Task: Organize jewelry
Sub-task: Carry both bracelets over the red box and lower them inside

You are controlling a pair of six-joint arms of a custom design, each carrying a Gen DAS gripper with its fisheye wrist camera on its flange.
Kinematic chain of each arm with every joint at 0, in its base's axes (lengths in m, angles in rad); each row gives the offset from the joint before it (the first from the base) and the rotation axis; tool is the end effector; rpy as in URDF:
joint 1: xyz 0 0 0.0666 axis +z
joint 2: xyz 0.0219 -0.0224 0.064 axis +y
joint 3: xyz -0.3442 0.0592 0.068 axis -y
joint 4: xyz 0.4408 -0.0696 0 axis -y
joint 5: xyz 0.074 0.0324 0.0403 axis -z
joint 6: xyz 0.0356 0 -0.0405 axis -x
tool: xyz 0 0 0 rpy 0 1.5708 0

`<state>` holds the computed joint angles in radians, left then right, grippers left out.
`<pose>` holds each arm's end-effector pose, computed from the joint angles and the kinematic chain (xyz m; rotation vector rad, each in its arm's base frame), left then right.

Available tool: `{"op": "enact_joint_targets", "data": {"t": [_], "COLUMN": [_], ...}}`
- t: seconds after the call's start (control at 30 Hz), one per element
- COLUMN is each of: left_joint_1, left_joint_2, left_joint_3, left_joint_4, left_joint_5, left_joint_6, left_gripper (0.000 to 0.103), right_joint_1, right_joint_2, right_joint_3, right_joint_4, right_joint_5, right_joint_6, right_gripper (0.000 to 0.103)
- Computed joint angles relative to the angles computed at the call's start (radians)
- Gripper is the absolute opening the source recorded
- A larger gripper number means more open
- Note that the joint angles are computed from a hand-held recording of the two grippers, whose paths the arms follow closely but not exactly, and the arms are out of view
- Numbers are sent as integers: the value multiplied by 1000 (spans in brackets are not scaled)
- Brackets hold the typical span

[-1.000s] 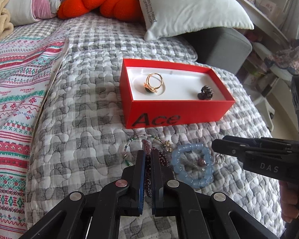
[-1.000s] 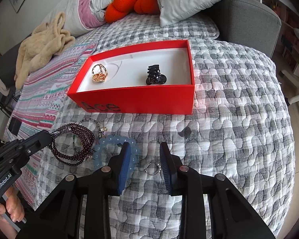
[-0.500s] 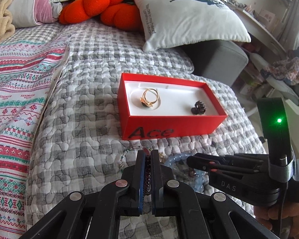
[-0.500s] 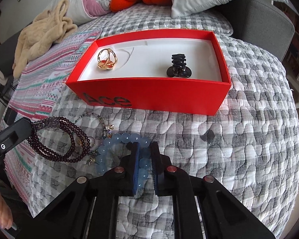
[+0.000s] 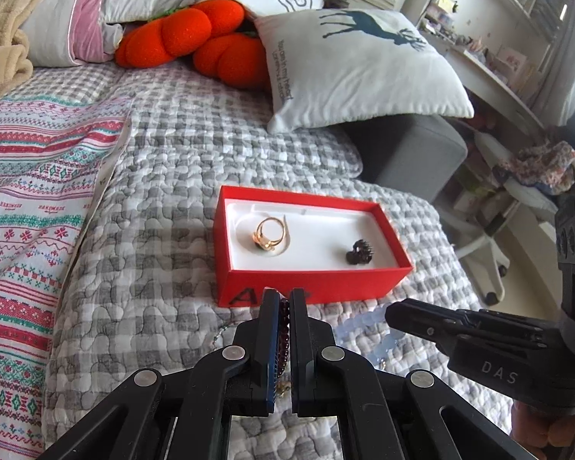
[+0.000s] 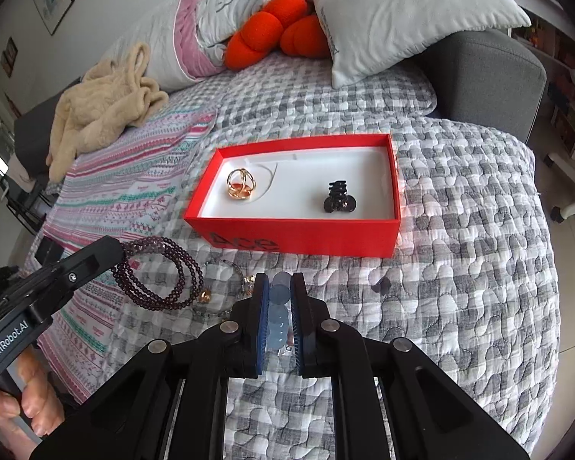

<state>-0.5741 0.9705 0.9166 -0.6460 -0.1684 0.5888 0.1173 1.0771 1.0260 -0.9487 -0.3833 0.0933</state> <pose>0.3448 -0.2164 0.3589 -0.1069 2.2922 -0.4242 0.4122 0.0616 0.3533 -0.4097 2.5038 0.5004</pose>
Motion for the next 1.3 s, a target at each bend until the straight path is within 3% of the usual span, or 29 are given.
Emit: {"op": "enact_joint_targets", "data": {"t": [0.27, 0.43, 0.63, 1.07, 1.3], "left_joint_1": [9, 34, 79, 118, 115], "left_joint_2": [41, 84, 175, 272, 305], "left_joint_3": [41, 51, 68, 118, 136], "left_joint_4": [100, 227, 333, 178, 164], "left_joint_5": [17, 86, 117, 23, 27], "left_joint_6": [20, 36, 53, 20, 11], "left_gripper": [0, 0, 0, 0, 0], "right_joint_1": [-53, -67, -69, -19, -15], "right_joint_2": [-19, -3, 24, 129, 181], "right_joint_3": [44, 74, 98, 154, 164], "right_joint_4": [37, 73, 140, 170, 168], "right_joint_5": [-81, -116, -99, -103, -38], "right_joint_6": [-63, -114, -164, -179, -160], "right_gripper": [12, 12, 12, 12, 12]}}
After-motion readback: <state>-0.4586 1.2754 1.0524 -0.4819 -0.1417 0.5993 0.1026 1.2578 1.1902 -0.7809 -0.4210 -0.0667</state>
